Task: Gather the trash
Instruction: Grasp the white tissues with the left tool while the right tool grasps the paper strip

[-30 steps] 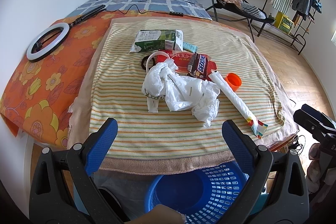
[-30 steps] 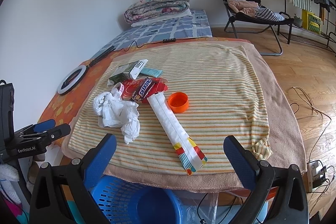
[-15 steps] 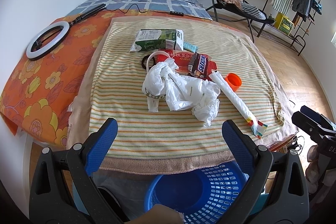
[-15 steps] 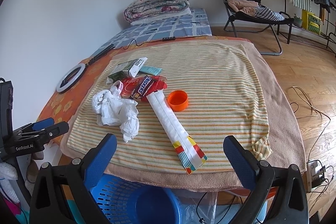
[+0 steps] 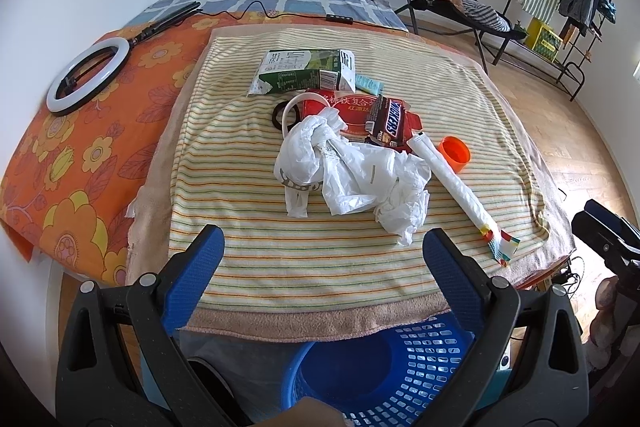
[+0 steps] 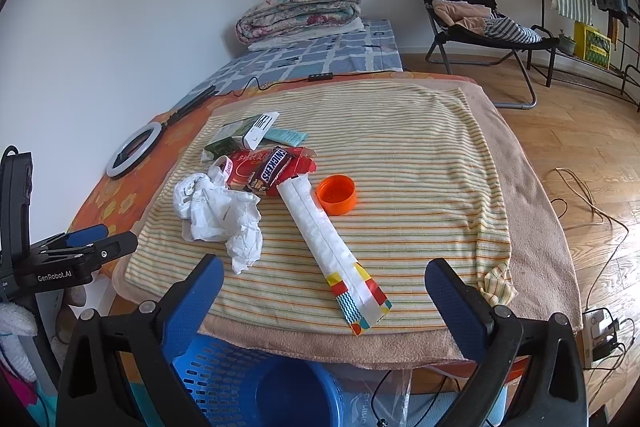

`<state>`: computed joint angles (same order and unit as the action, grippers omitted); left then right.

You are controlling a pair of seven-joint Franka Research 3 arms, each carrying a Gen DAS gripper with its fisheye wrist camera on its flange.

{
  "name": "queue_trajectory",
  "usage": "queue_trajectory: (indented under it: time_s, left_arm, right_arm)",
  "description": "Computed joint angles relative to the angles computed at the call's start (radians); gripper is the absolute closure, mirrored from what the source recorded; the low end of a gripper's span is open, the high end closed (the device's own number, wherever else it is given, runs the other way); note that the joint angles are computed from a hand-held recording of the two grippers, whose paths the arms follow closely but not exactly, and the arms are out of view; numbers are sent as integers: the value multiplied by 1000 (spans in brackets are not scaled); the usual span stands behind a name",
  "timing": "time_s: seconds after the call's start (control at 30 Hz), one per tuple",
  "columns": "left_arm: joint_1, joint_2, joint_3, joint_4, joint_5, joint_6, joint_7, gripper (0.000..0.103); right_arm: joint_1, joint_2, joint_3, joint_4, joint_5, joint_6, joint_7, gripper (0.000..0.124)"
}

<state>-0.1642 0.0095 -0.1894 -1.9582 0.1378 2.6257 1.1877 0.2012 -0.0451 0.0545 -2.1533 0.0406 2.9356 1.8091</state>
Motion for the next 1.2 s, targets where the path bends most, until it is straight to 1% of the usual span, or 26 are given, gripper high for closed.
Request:
queue_trajectory:
  time_s: [0.07, 0.17, 0.23, 0.3, 0.37, 0.4, 0.47, 0.57, 0.6, 0.63, 0.77, 0.83, 0.87, 0.97, 1.07, 1.13, 1.2]
  left_arm:
    - [1, 15, 1, 23, 26, -8, -7, 2]
    - [8, 41, 3, 61, 1, -23, 6, 2]
    - [15, 59, 3, 88, -44, -37, 25, 2]
    - [21, 85, 2, 124, -70, -54, 37, 9]
    - [26, 112, -1, 158, -91, -73, 58, 12]
    - [28, 126, -2, 177, -93, -85, 63, 16]
    - [29, 157, -2, 214, -88, -106, 65, 18]
    - [36, 199, -5, 262, -100, -132, 69, 20]
    - [42, 214, -8, 279, -115, -143, 77, 24]
    - [45, 228, -10, 298, -127, -157, 79, 26]
    - [64, 282, -17, 361, -184, -187, 70, 27]
    - [70, 306, -18, 390, -199, -197, 63, 32]
    - [72, 320, -19, 407, -202, -206, 61, 39]
    - [75, 363, -20, 459, -212, -230, 46, 40]
    - [75, 399, -23, 502, -206, -258, 46, 51]
    - [72, 416, -22, 522, -197, -266, 41, 51]
    - [74, 425, -25, 530, -198, -270, 41, 58]
  right_arm:
    - [-4, 4, -2, -7, -8, 29, 11, 22]
    - [-6, 20, -8, 11, 0, 14, -8, 22]
    - [-4, 36, -13, 33, 28, -10, -43, 22]
    - [-2, 56, -17, 64, 86, -43, -111, 22]
    - [-1, 79, -19, 99, 114, -84, -158, 25]
    - [-1, 92, -20, 117, 132, -103, -182, 26]
    - [-3, 119, -18, 153, 182, -140, -233, 26]
    - [3, 160, -23, 200, 177, -176, -254, 31]
    - [7, 175, -25, 216, 166, -187, -260, 31]
    - [9, 191, -26, 234, 157, -198, -266, 31]
    - [13, 251, -27, 306, 161, -251, -292, 36]
    - [4, 284, -17, 347, 198, -285, -323, 37]
    - [1, 299, -15, 366, 212, -302, -333, 38]
    - [9, 342, -23, 417, 209, -341, -323, 39]
    - [14, 376, -29, 458, 200, -375, -313, 42]
    - [17, 395, -32, 481, 192, -391, -308, 44]
    - [21, 410, -37, 500, 182, -401, -300, 45]
